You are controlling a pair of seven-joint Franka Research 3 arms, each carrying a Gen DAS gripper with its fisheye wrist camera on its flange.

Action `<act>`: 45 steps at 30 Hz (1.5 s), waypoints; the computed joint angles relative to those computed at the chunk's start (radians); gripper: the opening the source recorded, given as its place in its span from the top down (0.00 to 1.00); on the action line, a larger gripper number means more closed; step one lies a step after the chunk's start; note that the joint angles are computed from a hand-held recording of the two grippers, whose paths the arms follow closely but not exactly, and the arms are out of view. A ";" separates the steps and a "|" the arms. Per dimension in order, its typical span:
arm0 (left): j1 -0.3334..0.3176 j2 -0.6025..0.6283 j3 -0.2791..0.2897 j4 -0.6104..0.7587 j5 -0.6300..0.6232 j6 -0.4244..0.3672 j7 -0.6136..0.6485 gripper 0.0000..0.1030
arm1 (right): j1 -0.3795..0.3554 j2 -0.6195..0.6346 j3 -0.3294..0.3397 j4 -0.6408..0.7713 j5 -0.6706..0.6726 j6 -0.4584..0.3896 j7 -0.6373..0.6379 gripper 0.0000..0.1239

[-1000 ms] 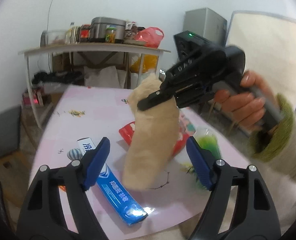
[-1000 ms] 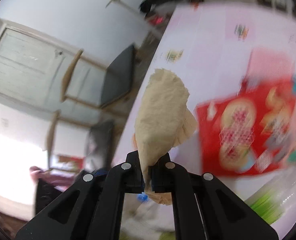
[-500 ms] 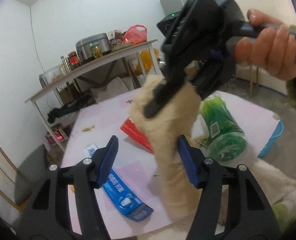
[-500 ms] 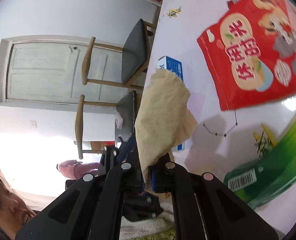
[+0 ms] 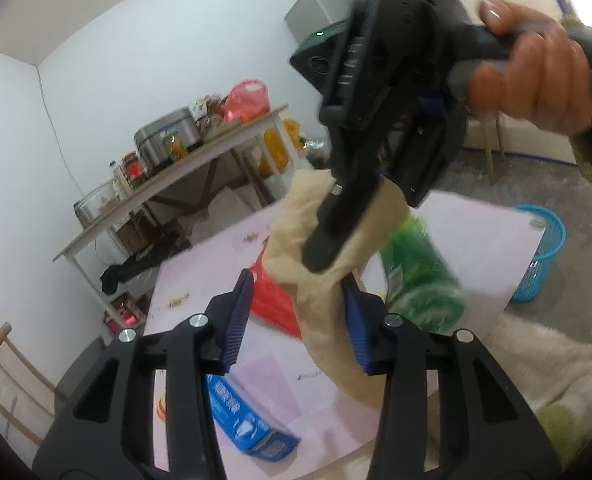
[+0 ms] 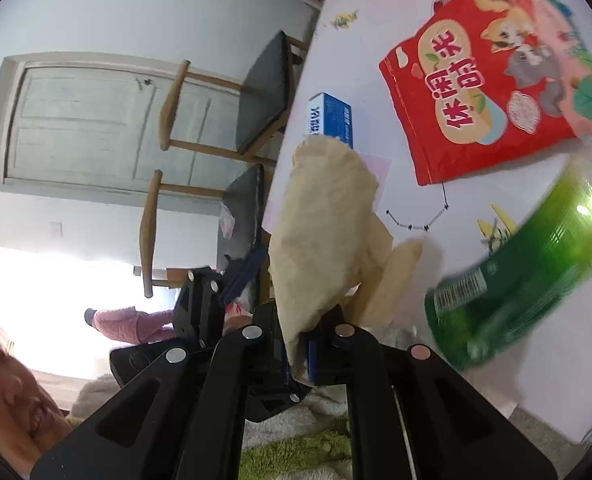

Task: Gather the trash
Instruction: 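Lift the beige cloth with the right gripper while the left gripper moves toward the green bottle, then grasp the red snack bag with the left gripper while the right gripper holds the cloth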

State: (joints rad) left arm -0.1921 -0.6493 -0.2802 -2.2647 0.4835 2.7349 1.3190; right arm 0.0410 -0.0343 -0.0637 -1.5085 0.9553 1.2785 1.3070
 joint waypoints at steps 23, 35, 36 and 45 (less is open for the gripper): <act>-0.206 0.257 0.027 0.248 -0.311 -0.181 0.153 0.58 | -0.153 -0.321 -0.132 -0.330 -0.122 0.669 -0.014 0.93; -0.250 0.236 0.053 0.203 -0.419 -0.199 0.246 0.58 | -0.101 -0.384 -0.090 -0.617 -0.379 0.689 -0.040 0.93; -0.249 0.240 0.049 0.205 -0.417 -0.199 0.251 0.58 | -0.104 -0.390 -0.084 -0.631 -0.400 0.701 -0.040 0.93; -0.231 0.246 0.039 0.216 -0.416 -0.200 0.237 0.58 | -0.103 -0.450 0.000 -0.699 -0.628 0.860 -0.046 0.51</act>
